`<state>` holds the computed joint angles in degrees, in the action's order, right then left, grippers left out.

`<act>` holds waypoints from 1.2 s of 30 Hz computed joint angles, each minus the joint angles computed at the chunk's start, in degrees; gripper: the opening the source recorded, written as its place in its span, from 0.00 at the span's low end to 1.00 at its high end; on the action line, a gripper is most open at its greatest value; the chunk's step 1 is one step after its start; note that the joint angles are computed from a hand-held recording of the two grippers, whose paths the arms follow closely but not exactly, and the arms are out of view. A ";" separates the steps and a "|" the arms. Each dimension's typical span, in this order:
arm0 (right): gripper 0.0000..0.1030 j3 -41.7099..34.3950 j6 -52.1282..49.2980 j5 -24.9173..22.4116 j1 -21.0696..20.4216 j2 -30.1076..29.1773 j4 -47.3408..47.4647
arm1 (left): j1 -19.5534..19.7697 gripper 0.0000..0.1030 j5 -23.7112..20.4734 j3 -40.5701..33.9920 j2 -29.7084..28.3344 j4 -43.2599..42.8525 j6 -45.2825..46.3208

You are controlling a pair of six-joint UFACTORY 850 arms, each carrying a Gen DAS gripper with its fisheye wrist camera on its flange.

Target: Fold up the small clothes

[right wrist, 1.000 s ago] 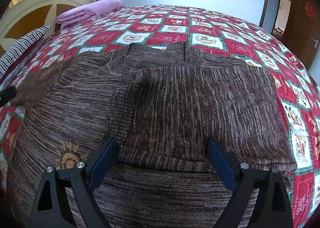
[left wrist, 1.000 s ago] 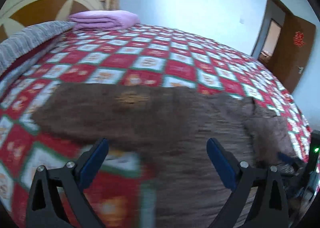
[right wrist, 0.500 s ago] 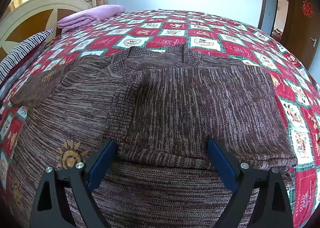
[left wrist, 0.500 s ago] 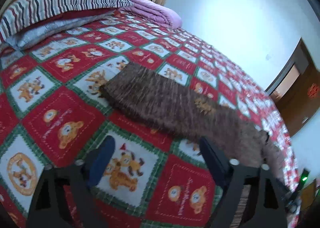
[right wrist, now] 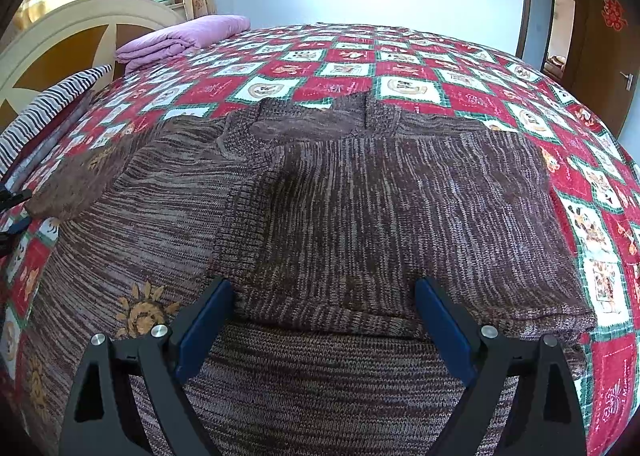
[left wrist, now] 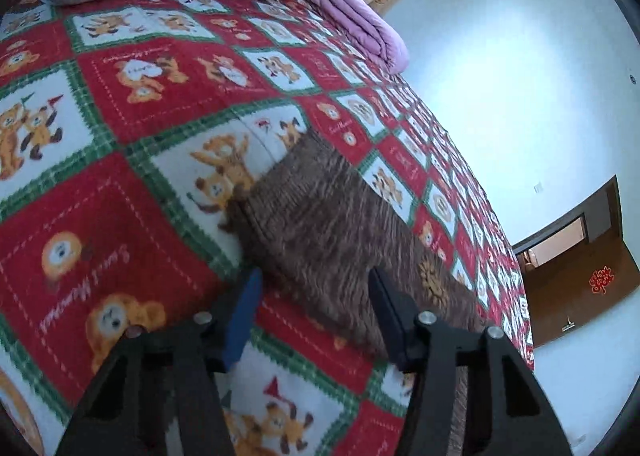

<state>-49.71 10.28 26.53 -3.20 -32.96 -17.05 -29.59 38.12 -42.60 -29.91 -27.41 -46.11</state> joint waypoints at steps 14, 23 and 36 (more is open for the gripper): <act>0.91 0.19 2.17 0.86 -0.60 0.09 -2.27 | 0.95 0.07 -5.19 -3.86 -1.14 -9.06 13.87; 0.91 0.28 3.76 1.50 -0.90 0.07 -3.74 | -0.09 0.07 -4.09 -3.54 2.42 -13.29 20.21; 0.91 0.69 11.18 4.29 -2.56 0.12 -10.80 | -6.80 0.07 -1.22 -9.77 5.30 -24.77 42.19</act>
